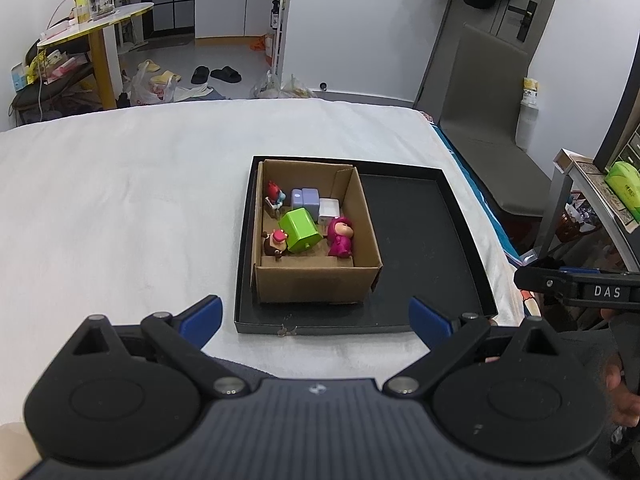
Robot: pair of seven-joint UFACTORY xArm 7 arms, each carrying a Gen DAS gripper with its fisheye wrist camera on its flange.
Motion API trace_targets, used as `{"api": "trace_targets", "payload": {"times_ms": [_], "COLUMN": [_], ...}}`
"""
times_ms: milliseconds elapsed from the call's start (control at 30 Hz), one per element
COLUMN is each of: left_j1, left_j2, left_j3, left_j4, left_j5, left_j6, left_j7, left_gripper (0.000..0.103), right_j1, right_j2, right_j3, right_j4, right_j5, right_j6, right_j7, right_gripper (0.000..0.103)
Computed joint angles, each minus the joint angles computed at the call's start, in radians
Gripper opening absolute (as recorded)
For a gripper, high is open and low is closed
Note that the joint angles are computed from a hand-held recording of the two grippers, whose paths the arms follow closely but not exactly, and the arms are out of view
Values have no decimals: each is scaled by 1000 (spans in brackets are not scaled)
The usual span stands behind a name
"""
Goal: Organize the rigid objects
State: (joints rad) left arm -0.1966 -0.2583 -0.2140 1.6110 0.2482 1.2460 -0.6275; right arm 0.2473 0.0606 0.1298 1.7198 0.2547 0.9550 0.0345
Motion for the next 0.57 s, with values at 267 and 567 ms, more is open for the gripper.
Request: {"api": "trace_targets", "payload": {"times_ms": [267,567], "left_j1": [-1,0], "left_j2": [0,-4], "left_j3": [-3,-1], "left_j4": [3,-1], "left_j5": [7,5], "left_j6": [0,-2], "left_j7": [1,-1], "left_gripper": [99,99], "right_j1": [0,1], "right_j2": [1,6], "right_j3": [-1,0], "right_j4": [1,1], "right_j5": [3,-3], "right_j6": [0,1], "right_j7": [-5,-7], "right_gripper": [103,103]}}
